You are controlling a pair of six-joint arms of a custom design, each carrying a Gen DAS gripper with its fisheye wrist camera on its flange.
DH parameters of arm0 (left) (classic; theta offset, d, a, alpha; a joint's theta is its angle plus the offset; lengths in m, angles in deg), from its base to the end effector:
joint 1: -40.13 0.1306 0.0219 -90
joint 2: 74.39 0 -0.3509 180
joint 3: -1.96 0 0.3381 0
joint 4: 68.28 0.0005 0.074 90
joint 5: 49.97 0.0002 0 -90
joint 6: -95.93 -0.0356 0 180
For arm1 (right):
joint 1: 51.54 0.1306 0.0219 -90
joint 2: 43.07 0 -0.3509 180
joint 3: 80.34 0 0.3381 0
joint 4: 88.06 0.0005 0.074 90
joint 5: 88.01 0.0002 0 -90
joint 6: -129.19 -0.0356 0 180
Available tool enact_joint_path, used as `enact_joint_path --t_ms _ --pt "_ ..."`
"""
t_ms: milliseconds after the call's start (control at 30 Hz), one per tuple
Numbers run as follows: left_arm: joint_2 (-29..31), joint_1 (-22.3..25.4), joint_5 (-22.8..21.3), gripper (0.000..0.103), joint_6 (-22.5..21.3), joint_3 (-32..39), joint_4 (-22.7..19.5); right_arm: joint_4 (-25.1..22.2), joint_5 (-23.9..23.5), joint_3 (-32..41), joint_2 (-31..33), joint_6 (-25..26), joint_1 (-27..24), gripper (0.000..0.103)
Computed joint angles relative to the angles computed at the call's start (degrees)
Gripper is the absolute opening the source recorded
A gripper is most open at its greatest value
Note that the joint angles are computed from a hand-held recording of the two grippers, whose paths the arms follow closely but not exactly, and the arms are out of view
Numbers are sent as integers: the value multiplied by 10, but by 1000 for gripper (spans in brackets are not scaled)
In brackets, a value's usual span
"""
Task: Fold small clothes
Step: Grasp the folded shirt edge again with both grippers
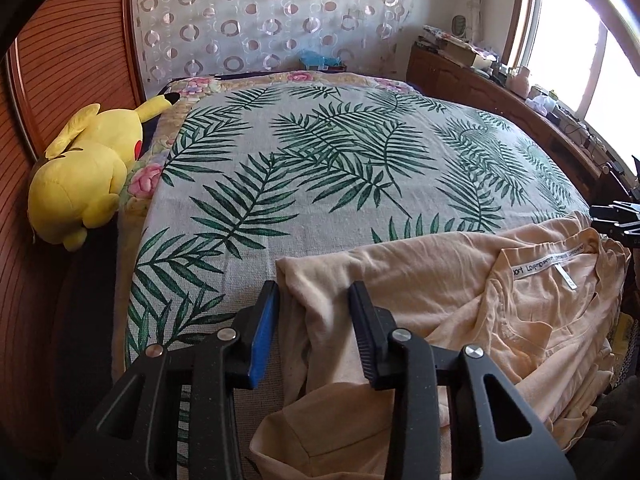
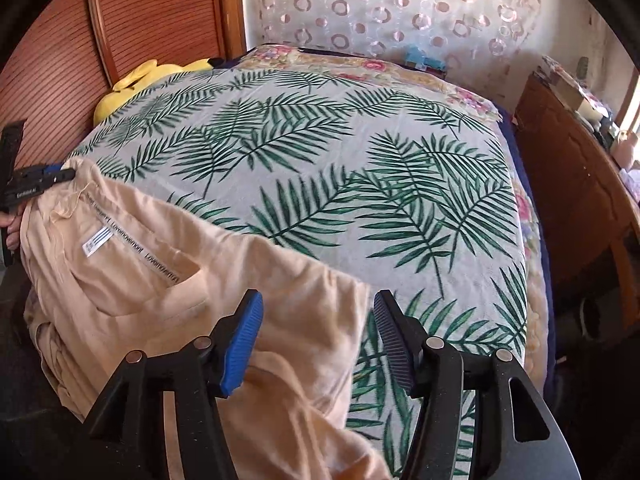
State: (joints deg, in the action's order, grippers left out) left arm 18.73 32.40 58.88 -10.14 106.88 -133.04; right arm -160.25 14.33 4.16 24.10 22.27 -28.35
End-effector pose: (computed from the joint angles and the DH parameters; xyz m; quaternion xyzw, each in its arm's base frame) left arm 0.4311 -0.0706 0.4640 0.2438 0.9046 -0.1321 0.3238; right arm 0.2523 0.0992 0.4657 -0.0194 0.9482 0.0067 0.3171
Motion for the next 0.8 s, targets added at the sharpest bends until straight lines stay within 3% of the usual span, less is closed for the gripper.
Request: enact_joint_path --t_ms 167,233,267,333,433,633,800 --pt "7 -2 -5 37 -3 12 -15 22 -54 -18 8 20 -42 46" --pt "8 -5 2 15 -14 17 -25 33 -66 -25 8 28 -45 42" --pt "6 -7 6 10 -19 17 -30 36 -72 -27 7 34 -45 32" --pt "-8 -13 4 9 -26 6 -26 41 -110 -32 3 43 -48 11" --pt "-38 -6 47 9 -26 -6 -23 41 -105 -42 -10 41 -33 9" --pt "-92 19 119 8 -29 26 -26 23 -2 -5 -95 -3 36 8" --pt "-113 39 175 8 3 79 -9 -34 118 77 -119 -29 123 7"
